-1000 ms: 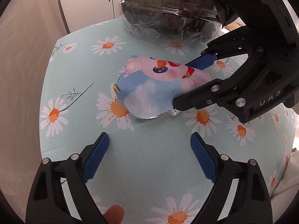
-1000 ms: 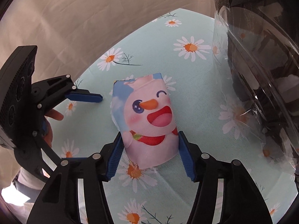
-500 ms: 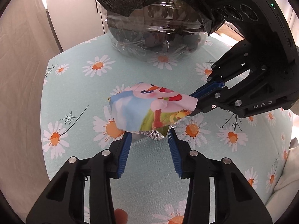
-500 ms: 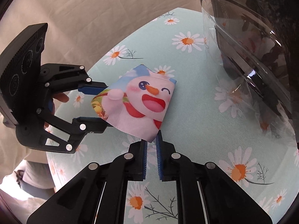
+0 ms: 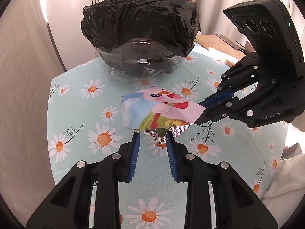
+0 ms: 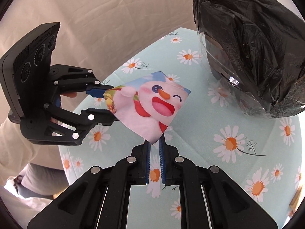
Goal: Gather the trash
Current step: 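Lift the pink pouch with both grippers over the black trash bin, then open both grippers to drop the pouch into the bin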
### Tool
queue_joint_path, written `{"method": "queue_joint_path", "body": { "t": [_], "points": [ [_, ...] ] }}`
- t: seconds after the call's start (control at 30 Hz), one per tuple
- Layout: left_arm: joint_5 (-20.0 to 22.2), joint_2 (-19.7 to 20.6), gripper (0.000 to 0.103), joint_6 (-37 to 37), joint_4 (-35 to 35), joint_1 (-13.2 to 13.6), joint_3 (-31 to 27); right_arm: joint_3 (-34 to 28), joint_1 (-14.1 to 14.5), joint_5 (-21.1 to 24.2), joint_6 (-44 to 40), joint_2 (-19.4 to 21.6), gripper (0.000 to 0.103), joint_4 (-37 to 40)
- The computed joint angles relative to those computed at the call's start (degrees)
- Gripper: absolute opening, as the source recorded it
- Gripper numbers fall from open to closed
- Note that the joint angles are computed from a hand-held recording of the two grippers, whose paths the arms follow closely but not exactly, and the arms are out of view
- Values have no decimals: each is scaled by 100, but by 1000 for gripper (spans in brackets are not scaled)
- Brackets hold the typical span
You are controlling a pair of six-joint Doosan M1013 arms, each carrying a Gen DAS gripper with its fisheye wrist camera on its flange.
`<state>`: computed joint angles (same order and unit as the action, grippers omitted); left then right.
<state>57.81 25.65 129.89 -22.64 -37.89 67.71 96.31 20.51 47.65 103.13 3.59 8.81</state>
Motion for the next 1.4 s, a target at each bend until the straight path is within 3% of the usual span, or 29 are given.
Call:
{"method": "queue_joint_path", "body": {
  "t": [0.27,0.47,0.67,0.83,0.9,0.97,1.0,1.1,1.13,1.17,1.3,1.33,1.4],
  "points": [
    [-256,-183,30,4,112,-120,-110,77,128,-428,398,-391,8,-413],
    [-496,-231,30,222,409,-269,-492,26,58,-877,545,-652,8,-638],
    [-689,-22,30,498,325,-396,-1164,-71,-281,-1320,530,-827,8,-283],
    [-553,420,30,538,246,-482,-1940,-169,-615,-1469,715,-876,8,-496],
    [-484,638,38,444,257,-494,-2261,-248,-705,-1428,906,-833,8,-791],
    [-550,801,53,316,368,-516,-2469,-311,-810,-1318,1028,-793,8,-926],
    [-548,864,55,281,374,-517,-2550,-334,-863,-1272,1119,-768,8,-1002],
    [-516,1016,77,190,318,-495,-2709,-360,-998,-1064,1264,-734,16,-1121],
    [-487,1061,90,92,322,-486,-2752,-362,-1042,-1023,1308,-710,39,-1164],
    [-449,1111,93,-39,325,-477,-2809,-350,-1096,-1017,1258,-688,66,-1084],
    [-568,1186,97,-739,700,-503,-2802,-267,-1111,-1007,1458,-677,75,-1347],
    [-697,1185,97,-1002,915,-530,-2768,-235,-1109,-1041,1570,-688,83,-1449],
    [-1090,1082,97,-1434,1245,-559,-2519,-150,-1159,-1105,1611,-693,86,-1398]
  ]
}}
